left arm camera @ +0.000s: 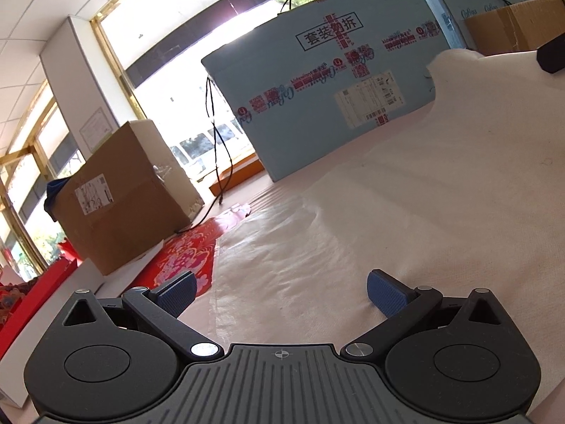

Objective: Fold shopping bag

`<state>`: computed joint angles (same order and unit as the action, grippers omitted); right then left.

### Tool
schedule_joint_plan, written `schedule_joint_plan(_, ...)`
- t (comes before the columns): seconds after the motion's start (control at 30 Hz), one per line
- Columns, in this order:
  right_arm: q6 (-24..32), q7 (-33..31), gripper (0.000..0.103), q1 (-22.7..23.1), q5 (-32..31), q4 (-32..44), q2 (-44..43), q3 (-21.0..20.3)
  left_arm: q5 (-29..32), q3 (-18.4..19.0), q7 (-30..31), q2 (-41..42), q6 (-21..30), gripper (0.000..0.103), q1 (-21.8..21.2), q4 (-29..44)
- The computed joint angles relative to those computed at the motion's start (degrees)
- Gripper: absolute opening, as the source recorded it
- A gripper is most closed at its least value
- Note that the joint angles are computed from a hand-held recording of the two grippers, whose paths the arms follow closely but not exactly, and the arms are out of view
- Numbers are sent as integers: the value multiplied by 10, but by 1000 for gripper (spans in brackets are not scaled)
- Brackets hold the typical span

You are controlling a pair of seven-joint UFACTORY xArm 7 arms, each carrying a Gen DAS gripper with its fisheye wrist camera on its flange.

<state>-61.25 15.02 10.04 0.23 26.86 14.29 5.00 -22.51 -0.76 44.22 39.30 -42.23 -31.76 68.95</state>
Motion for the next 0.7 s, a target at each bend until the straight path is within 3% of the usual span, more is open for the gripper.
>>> schedule_joint_plan(0.13, 13, 11, 5, -8, -83, 48, 22, 7, -64, 22, 43, -11, -17, 103, -20, -20)
schedule_joint_plan(0.27, 36, 10, 5, -5, -133, 106, 51, 15, -117, 16, 50, -21, -27, 103, -9, -35)
schedule_joint_plan(0.37, 67, 24, 5, -4, -163, 145, 70, 24, -106, 1, 20, -21, -42, 103, 13, -45)
schedule_joint_plan(0.47, 100, 40, 5, -6, -189, 186, 96, 31, -57, -18, -46, -7, -80, 103, 43, -54)
schedule_joint_plan(0.7, 155, 72, 5, -11, -231, 230, 125, 49, -31, -18, -78, -18, -73, 103, 54, -67)
